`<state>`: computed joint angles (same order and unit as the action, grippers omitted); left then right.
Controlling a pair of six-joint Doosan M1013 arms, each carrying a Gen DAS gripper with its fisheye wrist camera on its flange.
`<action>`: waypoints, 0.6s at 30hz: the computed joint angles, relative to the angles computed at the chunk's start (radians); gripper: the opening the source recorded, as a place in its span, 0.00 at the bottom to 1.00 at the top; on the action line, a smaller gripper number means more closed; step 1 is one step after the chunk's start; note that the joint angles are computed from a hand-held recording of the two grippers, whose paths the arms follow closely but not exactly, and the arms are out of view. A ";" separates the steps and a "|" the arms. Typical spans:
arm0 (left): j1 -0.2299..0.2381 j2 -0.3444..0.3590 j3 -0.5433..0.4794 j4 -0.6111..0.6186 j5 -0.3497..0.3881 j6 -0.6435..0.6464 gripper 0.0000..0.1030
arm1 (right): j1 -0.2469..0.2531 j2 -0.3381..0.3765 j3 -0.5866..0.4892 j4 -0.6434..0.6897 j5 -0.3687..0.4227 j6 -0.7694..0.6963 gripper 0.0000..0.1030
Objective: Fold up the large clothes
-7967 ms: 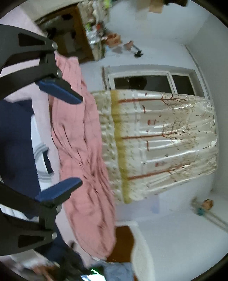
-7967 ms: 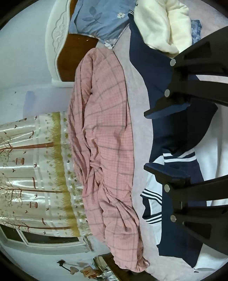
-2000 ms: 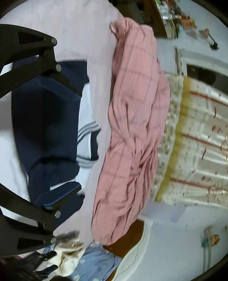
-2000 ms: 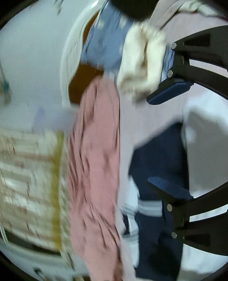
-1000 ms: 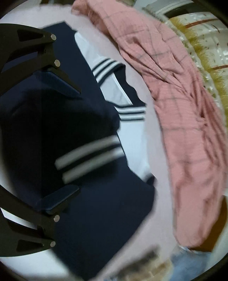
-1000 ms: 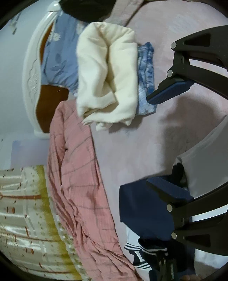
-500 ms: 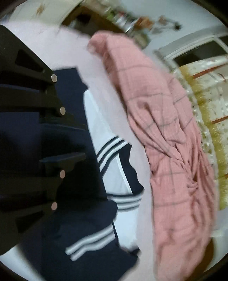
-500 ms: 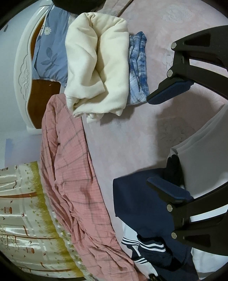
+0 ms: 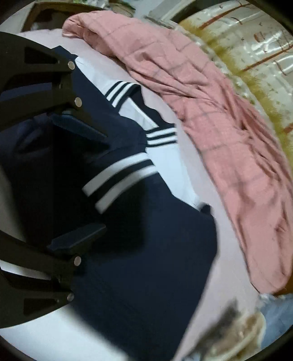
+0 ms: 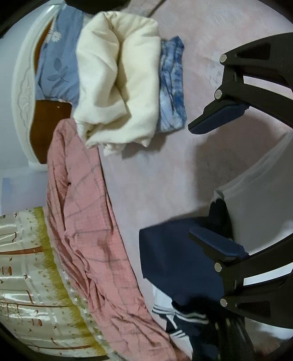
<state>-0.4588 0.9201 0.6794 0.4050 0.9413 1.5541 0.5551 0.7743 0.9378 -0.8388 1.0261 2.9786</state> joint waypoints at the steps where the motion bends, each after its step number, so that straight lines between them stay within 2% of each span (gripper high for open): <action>1: 0.005 0.022 -0.033 0.020 0.030 -0.016 0.62 | -0.001 -0.002 0.004 0.005 -0.015 0.002 0.84; 3: 0.016 0.027 -0.036 0.056 0.010 -0.089 0.20 | 0.000 0.001 0.000 0.011 -0.024 -0.006 0.84; 4: 0.024 0.004 0.002 0.063 -0.034 -0.139 0.10 | 0.001 0.008 -0.010 0.019 -0.023 -0.028 0.84; 6: 0.041 -0.053 0.102 0.141 -0.178 -0.301 0.08 | 0.001 0.024 -0.036 0.047 -0.019 -0.090 0.84; 7: 0.046 -0.076 0.143 0.208 -0.229 -0.391 0.08 | 0.001 0.033 -0.051 0.062 -0.016 -0.125 0.84; 8: 0.052 -0.093 0.169 0.289 -0.243 -0.490 0.08 | 0.003 0.042 -0.066 0.075 -0.016 -0.163 0.84; 12: 0.088 -0.145 0.236 0.431 -0.248 -0.706 0.07 | 0.019 0.064 -0.101 0.044 0.003 -0.220 0.84; 15: 0.118 -0.179 0.299 0.494 -0.264 -0.781 0.07 | 0.022 0.069 -0.107 0.045 -0.001 -0.240 0.84; 18: 0.140 -0.181 0.315 0.516 -0.206 -0.834 0.07 | 0.019 0.061 -0.096 0.072 -0.040 -0.257 0.84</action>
